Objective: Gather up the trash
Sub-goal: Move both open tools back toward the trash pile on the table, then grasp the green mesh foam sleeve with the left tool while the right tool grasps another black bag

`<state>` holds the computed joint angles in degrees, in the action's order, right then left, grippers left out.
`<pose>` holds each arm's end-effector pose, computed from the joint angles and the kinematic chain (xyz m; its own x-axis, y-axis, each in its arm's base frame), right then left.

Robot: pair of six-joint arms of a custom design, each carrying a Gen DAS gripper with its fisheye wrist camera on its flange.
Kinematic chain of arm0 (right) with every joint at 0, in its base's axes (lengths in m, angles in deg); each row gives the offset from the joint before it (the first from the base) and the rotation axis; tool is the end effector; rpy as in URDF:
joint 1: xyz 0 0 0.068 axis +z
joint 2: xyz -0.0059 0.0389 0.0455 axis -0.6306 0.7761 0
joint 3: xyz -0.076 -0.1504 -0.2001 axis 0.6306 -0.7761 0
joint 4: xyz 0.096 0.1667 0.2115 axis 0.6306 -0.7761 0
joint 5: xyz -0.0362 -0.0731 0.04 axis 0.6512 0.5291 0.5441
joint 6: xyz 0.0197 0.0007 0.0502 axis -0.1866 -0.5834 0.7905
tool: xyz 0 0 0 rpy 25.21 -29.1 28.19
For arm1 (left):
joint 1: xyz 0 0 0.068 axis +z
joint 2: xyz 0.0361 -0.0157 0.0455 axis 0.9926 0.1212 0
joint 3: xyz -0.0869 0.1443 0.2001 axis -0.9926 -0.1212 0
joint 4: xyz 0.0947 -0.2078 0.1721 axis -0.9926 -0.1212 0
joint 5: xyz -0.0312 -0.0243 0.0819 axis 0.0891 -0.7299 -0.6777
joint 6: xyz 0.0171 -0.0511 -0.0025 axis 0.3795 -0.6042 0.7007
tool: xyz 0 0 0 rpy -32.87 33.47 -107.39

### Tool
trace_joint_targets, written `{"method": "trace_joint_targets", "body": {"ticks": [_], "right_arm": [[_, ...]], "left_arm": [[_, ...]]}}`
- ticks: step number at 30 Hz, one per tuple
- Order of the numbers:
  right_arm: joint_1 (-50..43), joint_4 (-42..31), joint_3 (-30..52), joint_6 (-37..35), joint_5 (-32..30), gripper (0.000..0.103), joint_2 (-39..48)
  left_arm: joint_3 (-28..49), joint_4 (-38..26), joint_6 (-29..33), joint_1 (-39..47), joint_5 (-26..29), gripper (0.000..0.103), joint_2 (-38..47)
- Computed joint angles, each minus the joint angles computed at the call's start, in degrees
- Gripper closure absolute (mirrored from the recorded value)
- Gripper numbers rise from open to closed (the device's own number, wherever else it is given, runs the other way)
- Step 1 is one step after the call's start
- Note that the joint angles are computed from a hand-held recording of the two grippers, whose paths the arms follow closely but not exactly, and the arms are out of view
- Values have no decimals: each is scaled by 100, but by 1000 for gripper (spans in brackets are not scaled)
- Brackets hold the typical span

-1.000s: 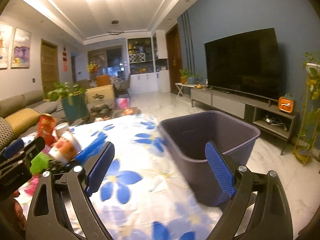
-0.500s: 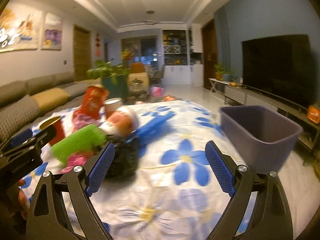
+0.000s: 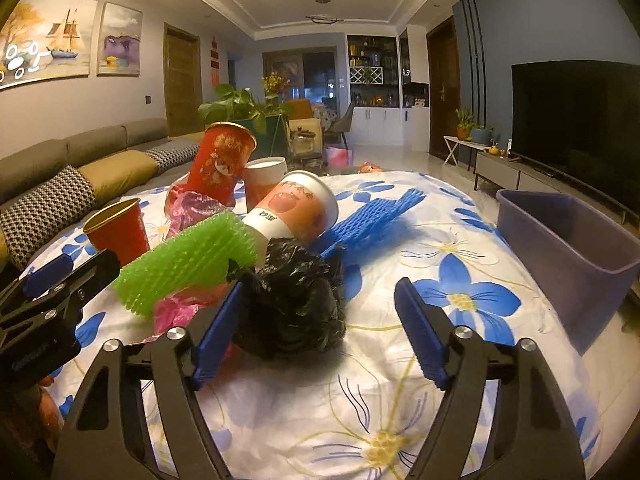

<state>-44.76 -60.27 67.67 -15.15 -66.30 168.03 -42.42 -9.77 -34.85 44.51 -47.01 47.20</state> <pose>0.3832 -0.0119 0.0663 -0.3342 -0.2608 -0.9057 -0.7169 0.6941 0.0647 0.2475 -0.1559 0.0753 -0.2053 -0.2899 -0.9348 -0.6056 0.7879 -0.1113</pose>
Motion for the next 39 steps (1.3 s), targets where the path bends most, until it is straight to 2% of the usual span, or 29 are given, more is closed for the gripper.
{"method": "trace_joint_targets", "body": {"ticks": [5, 8, 13, 17, 20, 23, 26, 28, 30, 39], "right_arm": [[129, -183, 127, -138, 88, 39, 114], [227, -358, 253, -230, 146, 47, 241], [302, -632, 462, -348, 187, 70, 451], [214, -523, 399, -367, 68, 73, 455], [125, -545, 424, -305, -6, 74, 447], [45, -706, 534, -234, -38, 74, 444], [-59, -670, 495, -213, -86, 74, 399], [-116, -645, 476, -200, -119, 74, 362], [-157, -644, 457, -179, -161, 74, 336], [-281, -554, 330, -133, -300, 74, 180]], "left_arm": [[-102, 447, 412, 99, 141, 14, 58], [-219, 795, 652, 183, 312, 14, 68], [-304, 1135, 906, 313, 593, 14, 110], [-276, 1245, 1130, 453, 884, 19, 128], [-269, 1365, 1234, 568, 1208, 28, 182], [-342, 1627, 1351, 710, 1663, 43, 218], [-335, 1720, 1417, 778, 1932, 62, 287], [-317, 1733, 1446, 764, 1983, 78, 319], [-319, 1769, 1488, 727, 2020, 90, 319], [-531, 1786, 1379, 263, 1528, 95, -186]]}}
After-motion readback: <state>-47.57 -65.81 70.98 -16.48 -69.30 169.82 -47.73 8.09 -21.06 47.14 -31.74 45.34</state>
